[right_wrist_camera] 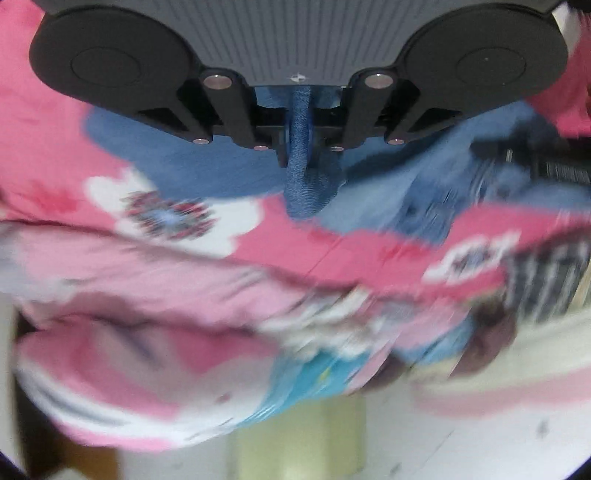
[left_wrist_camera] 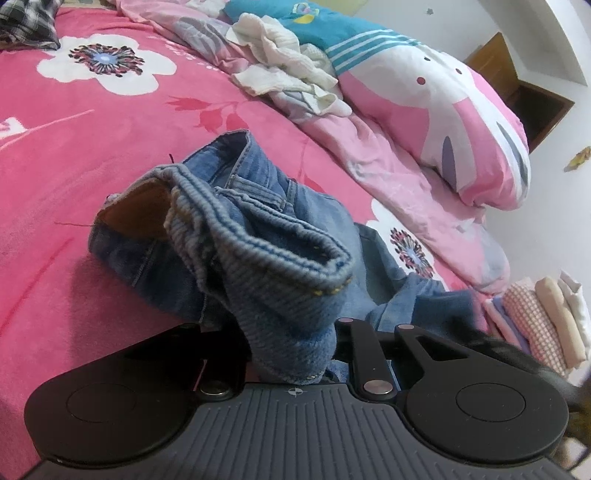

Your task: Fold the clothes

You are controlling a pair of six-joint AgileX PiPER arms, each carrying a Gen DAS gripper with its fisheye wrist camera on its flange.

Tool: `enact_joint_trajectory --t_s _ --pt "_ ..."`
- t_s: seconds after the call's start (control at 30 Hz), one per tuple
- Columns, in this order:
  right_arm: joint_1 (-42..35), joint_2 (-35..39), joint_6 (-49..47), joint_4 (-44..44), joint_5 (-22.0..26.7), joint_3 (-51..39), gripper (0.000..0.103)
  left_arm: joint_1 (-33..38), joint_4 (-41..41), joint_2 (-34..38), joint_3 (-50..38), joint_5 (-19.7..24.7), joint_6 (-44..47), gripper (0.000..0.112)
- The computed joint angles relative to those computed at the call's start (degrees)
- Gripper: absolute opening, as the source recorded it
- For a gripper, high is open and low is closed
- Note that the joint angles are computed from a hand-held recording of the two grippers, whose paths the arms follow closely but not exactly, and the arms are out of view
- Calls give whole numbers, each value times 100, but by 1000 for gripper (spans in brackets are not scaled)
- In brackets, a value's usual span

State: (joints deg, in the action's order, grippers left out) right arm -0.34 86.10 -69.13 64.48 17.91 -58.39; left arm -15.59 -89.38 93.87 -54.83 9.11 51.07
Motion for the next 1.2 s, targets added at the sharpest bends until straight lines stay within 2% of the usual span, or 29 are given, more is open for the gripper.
enact_joint_trajectory --t_s 0.1,0.27,0.37,0.5,0.6,0.63,0.7,0.73,0.77,0.9,0.97,1.07,1.2 --pt "-805 -592 -529 875 247 335 7 25 14 10 -5 38 0 17" --pt "-2632 -1274 -719 1537 1034 708 7 34 11 4 -5 59 19 17" --pt "-3682 -1274 -753 1841 1424 925 7 74 -118 0 15 136 129 17" --pt "-4717 -701 -520 1834 1853 1125 7 121 35 -8 8 230 -60 17" --pt "-4950 -42 -102 1520 1991 974 10 94 1064 -12 -99 234 -1016 18" --pt "-5018 122 168 1399 2079 893 14 87 1350 -13 -128 245 -1283 19" --pt "-5183 238 312 1478 2274 871 27 74 1735 -21 -158 254 -1656 19" --pt "-5229 193 302 1542 2231 919 41 64 1848 -30 -156 239 -1780 19" --pt "-5273 144 286 1609 2181 968 48 34 1975 -52 -144 189 -1915 19" --pt "-5725 -131 102 1770 2446 1153 48 -158 2894 -241 -72 -89 -2786 11" --pt "-5971 -279 178 1658 2628 1091 49 -133 2658 -449 7 -22 -2430 9" --pt "-6149 -630 67 1589 2848 992 49 118 1948 -868 237 378 -1552 9" --pt "-5819 -978 -81 1562 3069 621 49 742 1676 -1303 604 1201 -1268 9"
